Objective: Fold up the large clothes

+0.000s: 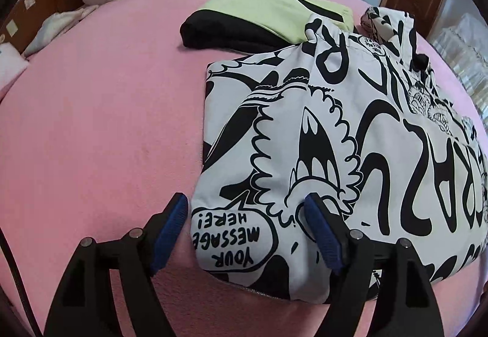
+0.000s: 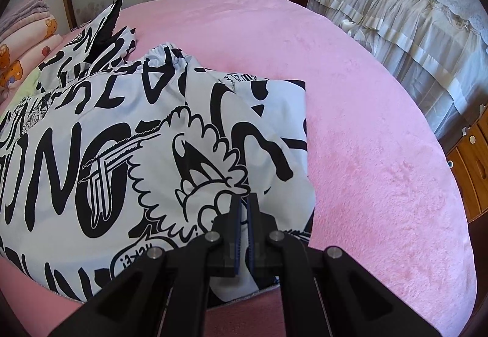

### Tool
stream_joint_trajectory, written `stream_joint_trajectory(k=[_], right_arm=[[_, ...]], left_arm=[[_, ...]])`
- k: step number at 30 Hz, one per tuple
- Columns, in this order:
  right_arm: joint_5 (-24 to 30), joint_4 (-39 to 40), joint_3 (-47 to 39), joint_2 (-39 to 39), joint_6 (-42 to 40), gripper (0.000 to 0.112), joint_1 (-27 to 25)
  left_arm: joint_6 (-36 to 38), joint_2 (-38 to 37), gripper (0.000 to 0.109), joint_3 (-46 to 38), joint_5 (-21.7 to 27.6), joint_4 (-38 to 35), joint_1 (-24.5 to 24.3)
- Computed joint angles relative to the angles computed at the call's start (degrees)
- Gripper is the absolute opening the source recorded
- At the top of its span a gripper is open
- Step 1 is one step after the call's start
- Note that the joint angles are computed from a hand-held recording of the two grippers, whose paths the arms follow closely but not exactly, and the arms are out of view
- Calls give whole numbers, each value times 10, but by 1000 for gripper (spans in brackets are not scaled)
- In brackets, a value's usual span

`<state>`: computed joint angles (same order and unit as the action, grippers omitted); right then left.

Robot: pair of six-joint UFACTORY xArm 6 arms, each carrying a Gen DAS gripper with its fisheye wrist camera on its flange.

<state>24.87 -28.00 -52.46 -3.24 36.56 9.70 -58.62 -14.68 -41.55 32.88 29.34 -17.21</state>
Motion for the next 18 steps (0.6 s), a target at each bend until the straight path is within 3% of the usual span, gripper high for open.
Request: stream_joint_trajectory(k=[4,9,12,18], right_arm=[[33,32,-19,6,-27,6,6],[206,90,-143,60,-104,14,33],[281,161,-242,105,-163,15,37],[349,211,-470,210,-213,20,55]], left_arm=[[47,9,78,-47,73,-16,-8],[121,32,78,-138,140,-14,-7],[176,74,78,-230,155,-23,-6],[259,224,78,-473,188,-56,-18]])
